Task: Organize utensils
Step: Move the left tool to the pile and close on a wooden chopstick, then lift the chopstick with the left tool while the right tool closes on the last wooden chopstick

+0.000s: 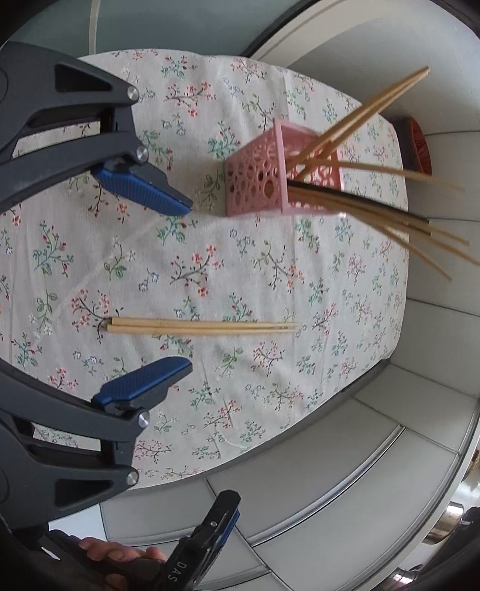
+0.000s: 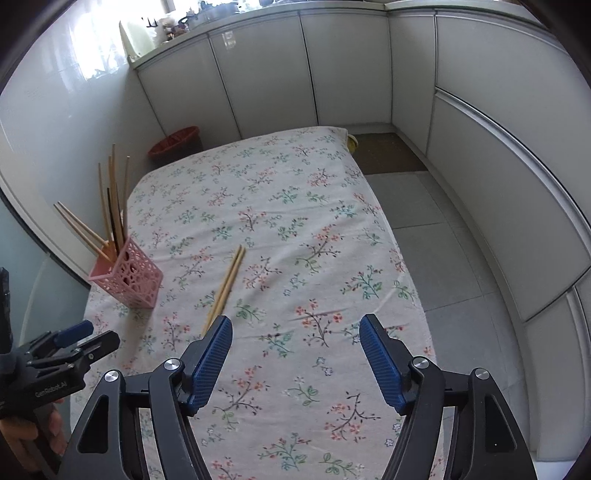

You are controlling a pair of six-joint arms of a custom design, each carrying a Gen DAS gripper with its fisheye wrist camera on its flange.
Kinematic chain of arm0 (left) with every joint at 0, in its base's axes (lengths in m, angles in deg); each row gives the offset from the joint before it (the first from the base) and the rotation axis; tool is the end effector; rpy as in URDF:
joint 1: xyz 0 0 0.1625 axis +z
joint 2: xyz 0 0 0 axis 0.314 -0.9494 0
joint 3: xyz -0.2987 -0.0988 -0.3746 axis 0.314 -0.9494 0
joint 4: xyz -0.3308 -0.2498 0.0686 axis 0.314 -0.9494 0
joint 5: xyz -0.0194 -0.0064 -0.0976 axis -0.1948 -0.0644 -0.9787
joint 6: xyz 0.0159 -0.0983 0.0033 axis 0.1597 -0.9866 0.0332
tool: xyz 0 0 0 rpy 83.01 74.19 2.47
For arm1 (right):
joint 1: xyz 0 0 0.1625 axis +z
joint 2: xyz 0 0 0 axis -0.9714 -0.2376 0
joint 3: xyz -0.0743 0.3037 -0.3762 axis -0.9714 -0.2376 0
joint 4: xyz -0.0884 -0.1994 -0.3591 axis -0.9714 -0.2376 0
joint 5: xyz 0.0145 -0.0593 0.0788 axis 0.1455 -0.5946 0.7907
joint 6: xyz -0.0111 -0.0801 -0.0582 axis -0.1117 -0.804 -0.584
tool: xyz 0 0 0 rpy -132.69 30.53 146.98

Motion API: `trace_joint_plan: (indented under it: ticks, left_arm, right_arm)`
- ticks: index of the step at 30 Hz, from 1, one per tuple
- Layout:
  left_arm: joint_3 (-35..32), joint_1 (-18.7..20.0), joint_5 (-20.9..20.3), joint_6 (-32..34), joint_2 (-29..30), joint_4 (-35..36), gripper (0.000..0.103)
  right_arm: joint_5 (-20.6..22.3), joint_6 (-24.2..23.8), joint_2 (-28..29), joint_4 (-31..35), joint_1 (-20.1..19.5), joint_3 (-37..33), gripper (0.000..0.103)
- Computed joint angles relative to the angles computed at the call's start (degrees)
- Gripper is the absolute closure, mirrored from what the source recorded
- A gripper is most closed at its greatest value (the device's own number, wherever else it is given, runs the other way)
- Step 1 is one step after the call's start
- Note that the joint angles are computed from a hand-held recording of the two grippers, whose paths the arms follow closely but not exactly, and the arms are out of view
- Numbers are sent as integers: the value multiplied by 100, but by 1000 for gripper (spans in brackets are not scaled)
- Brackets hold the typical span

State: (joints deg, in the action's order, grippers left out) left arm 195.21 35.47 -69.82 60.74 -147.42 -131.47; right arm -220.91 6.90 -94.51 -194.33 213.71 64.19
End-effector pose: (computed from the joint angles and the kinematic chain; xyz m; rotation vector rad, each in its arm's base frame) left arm -0.0649 -0.3971 0.3262 0.7547 2.5557 -0.3501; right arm 0.3824 -0.2852 0.0416 -0.1387 -2.2667 0.9221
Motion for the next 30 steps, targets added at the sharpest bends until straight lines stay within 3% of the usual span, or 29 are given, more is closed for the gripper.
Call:
trace_joint_plan:
  ticks: [6,7,9,12,21,30]
  left_arm:
    - [132,-2,-230,155,479,-503,27]
    - [166,41,-321,213,587,-746,32]
    - [150,131,-460,247,875,-1022,63]
    - [124,201,-451,225,1332,-1466,77]
    - [-74,339,-292,442,2288,-2282,91]
    - [-180,505,-174,412,2712,-2597,94]
  right_arm:
    - [302,-216,-16,-190,-232,197,29]
    - [337,-225,-10,-170,-267,215,29]
    - [442,-260,8,-249,-382,257,29]
    - [633,-356,33,-513,-573,334,29]
    - [890,-587,117,-852,-943,357,29]
    - [965,-741,159,-936,-1118,404,29]
